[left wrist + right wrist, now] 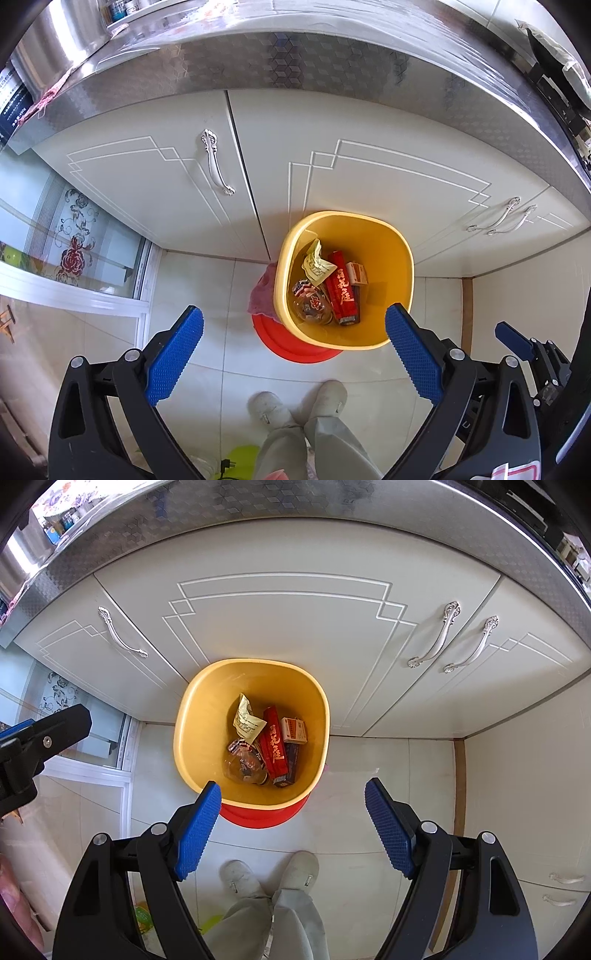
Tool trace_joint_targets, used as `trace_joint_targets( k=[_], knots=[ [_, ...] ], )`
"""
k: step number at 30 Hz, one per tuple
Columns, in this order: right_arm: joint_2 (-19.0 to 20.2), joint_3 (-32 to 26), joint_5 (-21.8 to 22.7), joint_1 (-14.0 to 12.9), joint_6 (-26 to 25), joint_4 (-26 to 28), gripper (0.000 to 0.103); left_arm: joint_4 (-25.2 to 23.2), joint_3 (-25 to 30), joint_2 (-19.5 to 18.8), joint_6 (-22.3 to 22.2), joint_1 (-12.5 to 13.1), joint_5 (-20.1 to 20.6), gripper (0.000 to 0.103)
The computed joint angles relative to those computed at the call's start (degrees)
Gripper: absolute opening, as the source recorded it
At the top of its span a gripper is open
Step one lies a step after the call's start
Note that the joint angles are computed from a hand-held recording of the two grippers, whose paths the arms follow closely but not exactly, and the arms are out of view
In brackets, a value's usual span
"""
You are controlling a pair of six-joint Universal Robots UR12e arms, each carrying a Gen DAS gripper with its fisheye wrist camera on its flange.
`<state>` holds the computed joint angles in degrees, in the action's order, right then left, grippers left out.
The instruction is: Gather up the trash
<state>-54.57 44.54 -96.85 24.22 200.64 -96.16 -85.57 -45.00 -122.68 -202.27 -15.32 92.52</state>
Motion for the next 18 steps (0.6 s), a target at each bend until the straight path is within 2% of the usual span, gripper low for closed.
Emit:
trace_joint_targets(
  k=[18],
  knots=[
    [0.5, -0.9, -0.1, 0.2, -0.4, 0.4, 0.080, -0.3, 0.5, -0.2, 0.1, 0.1, -0.2, 0.098]
  ],
)
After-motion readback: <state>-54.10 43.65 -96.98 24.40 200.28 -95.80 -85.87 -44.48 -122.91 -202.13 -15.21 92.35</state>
